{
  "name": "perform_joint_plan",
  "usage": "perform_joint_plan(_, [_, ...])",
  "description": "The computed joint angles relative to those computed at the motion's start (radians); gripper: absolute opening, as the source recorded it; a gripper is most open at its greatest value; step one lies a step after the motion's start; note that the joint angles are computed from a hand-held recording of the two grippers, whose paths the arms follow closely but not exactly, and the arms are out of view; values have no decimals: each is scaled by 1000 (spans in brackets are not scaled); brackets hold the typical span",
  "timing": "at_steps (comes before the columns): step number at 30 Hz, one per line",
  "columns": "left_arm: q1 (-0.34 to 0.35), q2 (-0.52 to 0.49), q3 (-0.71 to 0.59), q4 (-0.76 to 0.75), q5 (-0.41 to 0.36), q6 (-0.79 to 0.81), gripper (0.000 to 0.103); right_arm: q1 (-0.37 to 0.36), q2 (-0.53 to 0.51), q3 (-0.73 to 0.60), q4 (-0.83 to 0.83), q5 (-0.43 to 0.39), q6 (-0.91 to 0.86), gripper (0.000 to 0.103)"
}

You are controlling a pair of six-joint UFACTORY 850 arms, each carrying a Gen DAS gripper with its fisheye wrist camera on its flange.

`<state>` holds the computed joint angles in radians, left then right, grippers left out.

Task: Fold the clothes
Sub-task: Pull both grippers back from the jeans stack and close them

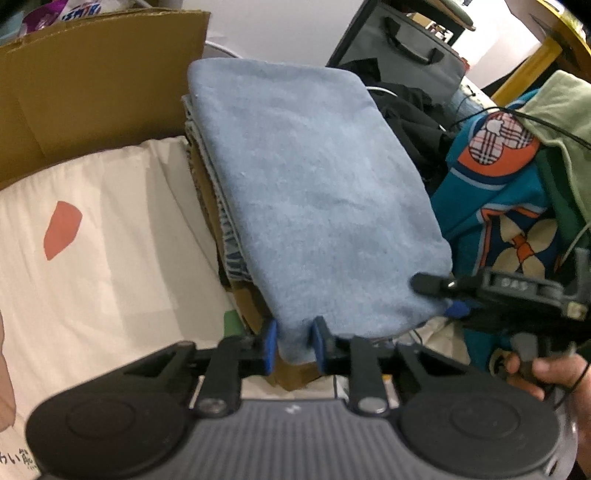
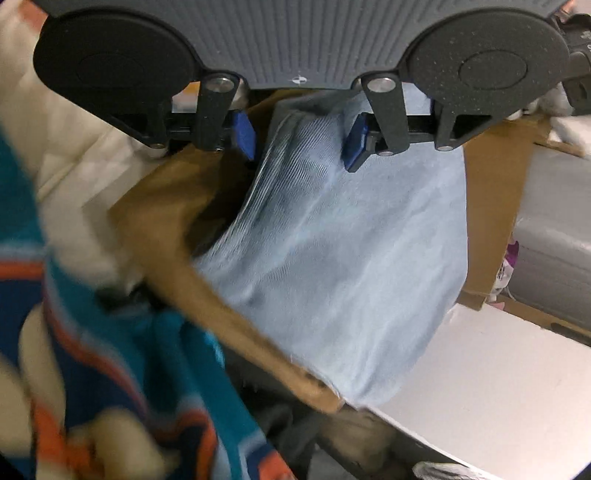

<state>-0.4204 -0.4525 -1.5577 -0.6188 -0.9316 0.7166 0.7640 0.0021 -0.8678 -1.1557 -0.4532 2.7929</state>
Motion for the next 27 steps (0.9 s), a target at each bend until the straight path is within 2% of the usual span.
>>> perform_joint_plan(2, [8, -2, -11, 2, -27, 0, 13, 5, -6, -1, -41, 10, 43, 31])
perform_joint_plan(3, [10, -4, -19, 18, -41, -3, 1, 9, -7, -8, -27, -1, 25, 28])
perform_joint_plan(6, [10, -5, -42, 85, -80, -14, 0, 20, -8, -27, 34, -30, -53, 26])
perform_joint_plan(14, [12, 28, -95, 183, -120, -13, 3, 48, -21, -99, 251, -113, -307, 24])
perform_joint_plan(16, [16, 42, -101, 200, -116, -11, 10, 57, -9, -107, 320, -130, -349, 21])
perform_joint_plan(18, [27, 51, -113, 208, -129, -20, 17, 64, 1, -123, 394, -163, -426, 8])
perform_joint_plan(20, [38, 65, -123, 218, -135, -18, 29, 67, 8, -145, 446, -198, -493, 8])
perform_joint_plan(21, [44, 71, -130, 228, -137, -20, 46, 68, 12, -153, 461, -210, -515, 8])
perform_joint_plan(22, [51, 73, -144, 239, -147, -25, 66, 68, 14, -167, 479, -227, -545, 9])
perform_joint_plan(23, [59, 75, -159, 249, -158, -29, 74, 70, 16, -179, 496, -239, -568, 10])
perform_joint_plan(25, [78, 78, -190, 252, -186, -32, 79, 66, 13, -214, 556, -267, -654, 22])
perform_joint_plan(26, [89, 76, -208, 255, -206, -40, 81, 64, 8, -235, 589, -287, -704, 42])
perform_joint_plan(27, [98, 75, -226, 260, -225, -49, 87, 67, 5, -252, 597, -310, -721, 53])
